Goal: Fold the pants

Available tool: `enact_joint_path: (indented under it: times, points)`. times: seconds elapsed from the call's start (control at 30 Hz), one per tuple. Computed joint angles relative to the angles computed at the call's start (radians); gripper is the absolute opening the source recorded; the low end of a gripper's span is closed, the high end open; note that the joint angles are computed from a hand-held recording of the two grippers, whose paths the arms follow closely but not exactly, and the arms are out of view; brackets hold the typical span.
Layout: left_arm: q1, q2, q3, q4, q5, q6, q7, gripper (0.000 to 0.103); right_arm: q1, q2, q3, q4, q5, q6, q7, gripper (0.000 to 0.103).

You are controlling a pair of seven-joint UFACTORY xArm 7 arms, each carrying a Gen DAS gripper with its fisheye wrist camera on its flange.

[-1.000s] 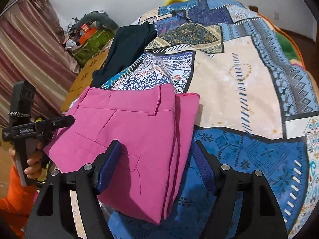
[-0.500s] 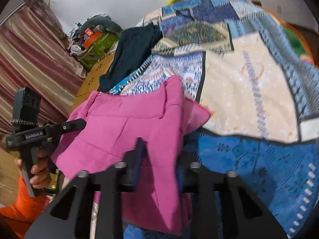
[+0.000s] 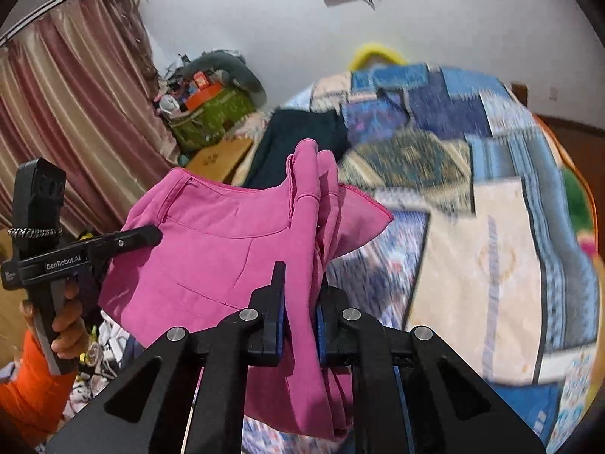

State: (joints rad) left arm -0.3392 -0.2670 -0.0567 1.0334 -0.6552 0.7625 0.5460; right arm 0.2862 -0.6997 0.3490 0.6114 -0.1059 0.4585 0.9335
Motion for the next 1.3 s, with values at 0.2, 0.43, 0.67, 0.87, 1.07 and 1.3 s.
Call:
enact_joint_path:
  times: [0.2,0.43,0.67,0.87,1.07,1.3]
  points:
    - [0.031,0.11,-0.004,0.128,0.033,-0.059,-0.005,0.019,-0.092,0.151,0.016,0.133,-0.083,-0.068,-0.021,0.011]
    - [0.085,0.278,-0.034,0.294,0.126,-0.113,-0.051,0.019,-0.151,0.344,0.018,0.266,-0.177,-0.142,-0.008,0.011]
    - [0.12,0.468,-0.067,0.457,0.247,-0.185,-0.115,0.019,-0.157,0.549,-0.015,0.407,-0.31,-0.163,0.079,0.011]
    - [0.1,0.688,-0.057,0.641,0.43,-0.213,-0.263,0.019,-0.098,0.73,-0.089,0.539,-0.335,-0.122,0.074,0.011]
    - [0.083,0.878,-0.04,0.795,0.538,-0.192,-0.392,0.019,-0.022,0.852,-0.167,0.612,-0.346,-0.093,0.084,0.011]
    - [0.091,0.974,-0.041,0.843,0.597,-0.151,-0.412,0.038,0.08,0.904,-0.242,0.644,-0.348,0.007,0.025,0.021]
